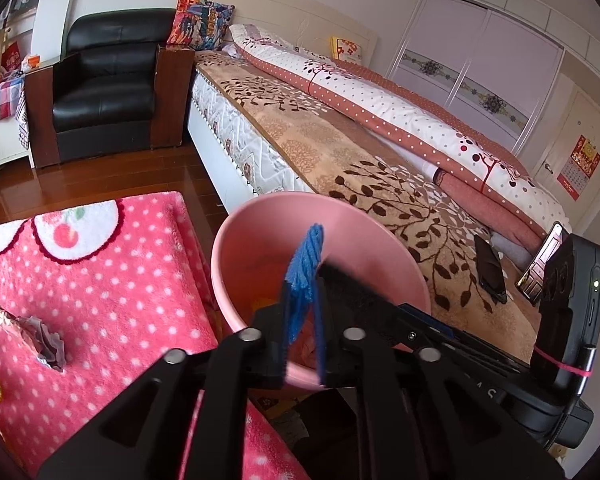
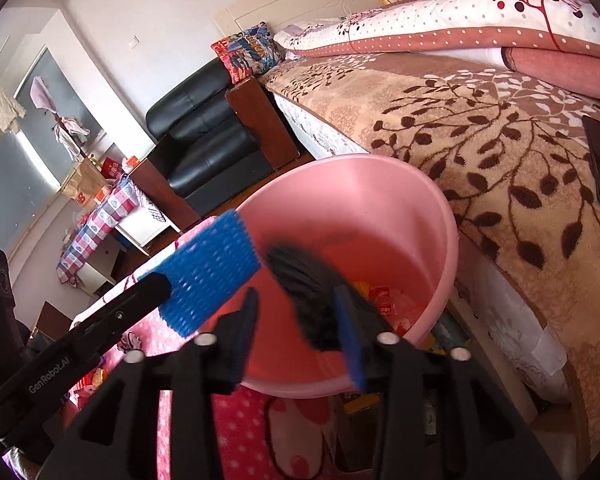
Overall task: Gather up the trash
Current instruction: 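Open both tools to drop the items into the pink bucket, then move both open tools back over the table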
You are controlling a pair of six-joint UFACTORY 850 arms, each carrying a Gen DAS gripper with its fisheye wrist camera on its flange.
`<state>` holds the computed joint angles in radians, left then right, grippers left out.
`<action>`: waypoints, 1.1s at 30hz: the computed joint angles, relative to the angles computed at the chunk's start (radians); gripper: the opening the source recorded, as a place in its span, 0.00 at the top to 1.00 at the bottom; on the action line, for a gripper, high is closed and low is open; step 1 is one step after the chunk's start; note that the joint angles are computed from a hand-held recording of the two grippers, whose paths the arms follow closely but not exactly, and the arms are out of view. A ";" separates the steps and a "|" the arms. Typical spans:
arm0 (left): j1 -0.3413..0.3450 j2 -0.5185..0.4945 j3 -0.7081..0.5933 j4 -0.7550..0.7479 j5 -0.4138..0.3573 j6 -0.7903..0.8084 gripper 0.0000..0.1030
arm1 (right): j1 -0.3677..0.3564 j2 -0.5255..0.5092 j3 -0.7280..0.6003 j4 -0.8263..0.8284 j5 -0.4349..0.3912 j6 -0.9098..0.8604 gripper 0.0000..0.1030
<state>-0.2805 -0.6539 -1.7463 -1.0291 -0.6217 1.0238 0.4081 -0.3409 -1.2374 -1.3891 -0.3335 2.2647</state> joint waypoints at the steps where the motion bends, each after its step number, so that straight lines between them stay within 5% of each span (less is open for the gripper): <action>1: 0.002 0.000 -0.001 -0.002 -0.005 -0.001 0.77 | 0.002 0.000 0.000 0.005 -0.004 -0.004 0.59; 19: 0.061 0.187 0.217 -0.211 0.038 0.264 0.74 | 0.144 0.012 -0.042 -0.010 -0.125 -0.070 0.58; 33: 0.201 0.365 0.454 -0.424 0.108 0.566 0.74 | 0.255 -0.093 -0.163 0.014 -0.047 -0.170 0.58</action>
<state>-0.0799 -0.2892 -1.2924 -1.4527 -0.5139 1.5902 0.6630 -0.4344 -1.4004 -1.3756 -0.3804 2.0950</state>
